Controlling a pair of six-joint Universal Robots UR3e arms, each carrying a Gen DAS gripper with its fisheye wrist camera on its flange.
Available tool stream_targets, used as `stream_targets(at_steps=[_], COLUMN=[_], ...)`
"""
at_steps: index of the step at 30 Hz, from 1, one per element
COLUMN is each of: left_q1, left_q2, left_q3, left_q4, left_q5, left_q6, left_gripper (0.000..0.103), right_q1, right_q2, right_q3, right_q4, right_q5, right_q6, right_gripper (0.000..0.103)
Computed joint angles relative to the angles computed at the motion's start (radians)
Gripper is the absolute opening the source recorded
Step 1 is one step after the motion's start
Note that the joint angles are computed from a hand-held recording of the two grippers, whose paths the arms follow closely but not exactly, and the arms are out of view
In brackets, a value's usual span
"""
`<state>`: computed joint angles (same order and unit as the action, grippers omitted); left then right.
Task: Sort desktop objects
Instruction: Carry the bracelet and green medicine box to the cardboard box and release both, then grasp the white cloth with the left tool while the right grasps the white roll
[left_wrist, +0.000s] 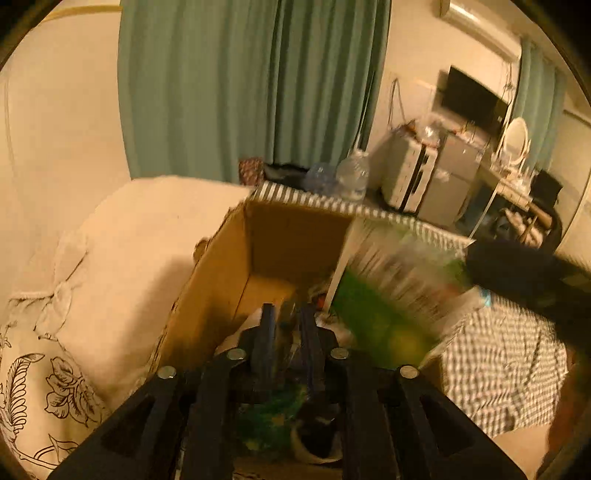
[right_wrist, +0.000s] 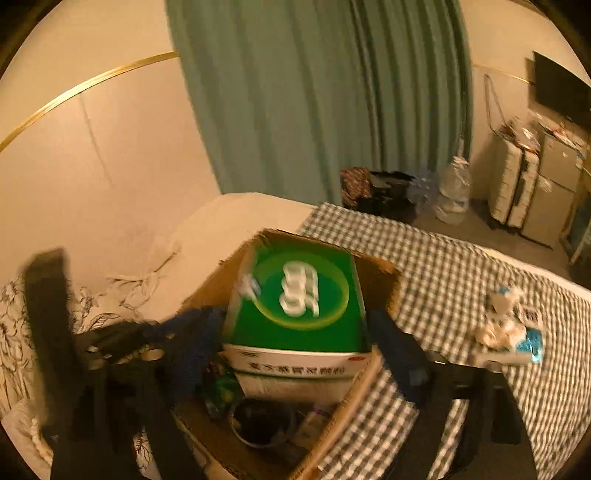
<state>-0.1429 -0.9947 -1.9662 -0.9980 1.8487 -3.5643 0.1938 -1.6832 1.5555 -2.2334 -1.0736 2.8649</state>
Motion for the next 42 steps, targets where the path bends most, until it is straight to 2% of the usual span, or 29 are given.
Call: stream_targets(at_steps=[2, 3, 4, 5, 8, 11, 14, 18, 23, 26, 28, 31, 35, 38, 40, 42], left_q1=[-0.018, -0.070, -0.110, -0.130, -0.166, -0.286, -0.419, -0.523, -0.579, -0.585, -0.578, -0.564, -0.515, -0.471, -0.437, -0.412], left_q2=[-0.004, -0.013, -0.023, -0.029, -0.068, -0.168, -0.306, -0.495, -0.755, -0.910, -1.004, -1.152, -1.355, -1.489, -1.572, -1.694], left_q3=[-0.010, -0.008, -0.013, -0.009, 0.058, 0.150, 0.284, 0.501, 0.758, 0.913, 0.984, 1.081, 1.248, 1.388, 1.501, 1.688], left_q4=[0.005, 0.009, 0.035, 0.043, 0.009, 0.008, -0.004, -0.008, 0.007, -0.036, -0.043, -0.033, -0.032, -0.019, -0.039, -0.070], left_q5=[0.021, 0.092, 0.152, 0.172, 0.163, 0.267, 0.378, 0.423, 0.404, 0.377, 0.357, 0.336, 0.278, 0.223, 0.173, 0.124], left_q6=[-0.016, -0.057, -0.086, -0.104, -0.139, -0.185, -0.230, -0.256, -0.233, -0.214, -0.190, -0.147, -0.106, -0.108, -0.138, -0.156], left_gripper=[0.090, 0.096, 0.098, 0.098, 0.098, 0.101, 0.103, 0.103, 0.103, 0.103, 0.103, 0.103, 0.103, 0.103, 0.103, 0.103], right_q1=[-0.007, -0.022, -0.039, -0.071, -0.199, -0.346, -0.532, -0.804, -1.013, -1.062, -1.049, -1.055, -1.027, -1.011, -1.021, -1.025], right_q2=[-0.023, -0.039, -0.062, -0.083, -0.148, -0.222, -0.280, -0.330, -0.318, -0.270, -0.207, -0.128, 0.004, 0.097, 0.131, 0.155], right_q3=[0.032, 0.047, 0.060, 0.080, 0.113, 0.133, 0.126, 0.097, 0.085, 0.138, 0.199, 0.284, 0.431, 0.450, 0.466, 0.475], right_q4=[-0.078, -0.094, -0.097, -0.107, -0.055, 0.021, 0.128, 0.269, 0.326, 0.241, 0.116, 0.035, -0.173, -0.255, -0.297, -0.337], right_q5=[-0.043, -0.046, -0.049, -0.048, 0.001, 0.046, 0.143, 0.301, 0.395, 0.404, 0.369, 0.350, 0.278, 0.250, 0.267, 0.278], right_q6=[-0.005, -0.014, -0.023, -0.034, -0.097, -0.161, -0.255, -0.404, -0.483, -0.476, -0.431, -0.425, -0.386, -0.352, -0.323, -0.288], right_gripper=[0.097, 0.098, 0.098, 0.098, 0.098, 0.098, 0.098, 0.098, 0.098, 0.103, 0.103, 0.103, 0.103, 0.103, 0.103, 0.103])
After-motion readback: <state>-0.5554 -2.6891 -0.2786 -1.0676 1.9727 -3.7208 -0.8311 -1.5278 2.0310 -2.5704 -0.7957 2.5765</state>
